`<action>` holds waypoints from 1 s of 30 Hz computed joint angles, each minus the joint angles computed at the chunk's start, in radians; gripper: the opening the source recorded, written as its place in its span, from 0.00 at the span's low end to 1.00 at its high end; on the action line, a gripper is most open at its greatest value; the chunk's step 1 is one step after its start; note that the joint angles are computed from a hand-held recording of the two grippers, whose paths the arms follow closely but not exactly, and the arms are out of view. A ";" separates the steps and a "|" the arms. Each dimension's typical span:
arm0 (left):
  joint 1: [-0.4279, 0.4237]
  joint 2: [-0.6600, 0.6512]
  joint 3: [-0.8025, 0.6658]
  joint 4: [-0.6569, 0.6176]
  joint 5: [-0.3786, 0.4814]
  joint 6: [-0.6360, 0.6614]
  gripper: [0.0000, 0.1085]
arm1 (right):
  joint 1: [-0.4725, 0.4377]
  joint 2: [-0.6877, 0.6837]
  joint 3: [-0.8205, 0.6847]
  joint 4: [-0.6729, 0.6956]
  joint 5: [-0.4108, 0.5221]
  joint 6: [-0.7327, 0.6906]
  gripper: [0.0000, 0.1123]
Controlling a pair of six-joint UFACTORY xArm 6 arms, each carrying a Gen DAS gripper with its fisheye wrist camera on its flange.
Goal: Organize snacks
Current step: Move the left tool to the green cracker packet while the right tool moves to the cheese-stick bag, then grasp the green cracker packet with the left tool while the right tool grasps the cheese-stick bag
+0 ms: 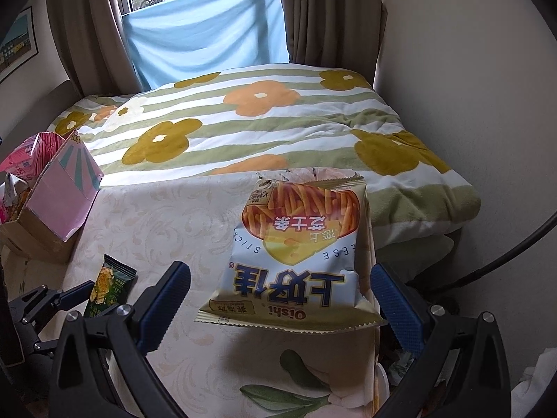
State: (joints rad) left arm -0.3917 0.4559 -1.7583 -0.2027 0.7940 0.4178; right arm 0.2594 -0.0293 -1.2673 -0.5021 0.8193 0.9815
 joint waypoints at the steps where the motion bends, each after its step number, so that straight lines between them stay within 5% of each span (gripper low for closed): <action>1: -0.003 0.000 0.001 0.011 -0.005 -0.004 0.38 | -0.001 0.002 -0.001 -0.003 -0.002 -0.001 0.92; 19: -0.004 0.006 -0.031 0.019 0.026 -0.045 0.37 | -0.049 0.106 -0.068 0.048 0.003 -0.057 0.91; 22: 0.001 0.001 -0.034 0.017 0.027 -0.056 0.37 | -0.052 0.128 -0.080 0.064 0.004 -0.092 0.75; 30: 0.019 -0.050 -0.010 0.014 0.019 -0.084 0.37 | -0.041 0.122 -0.085 0.074 0.006 -0.144 0.59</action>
State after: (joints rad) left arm -0.3723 0.4058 -1.7679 -0.1890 0.8135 0.3343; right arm 0.2184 0.0925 -1.3522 -0.4277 0.8253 0.8376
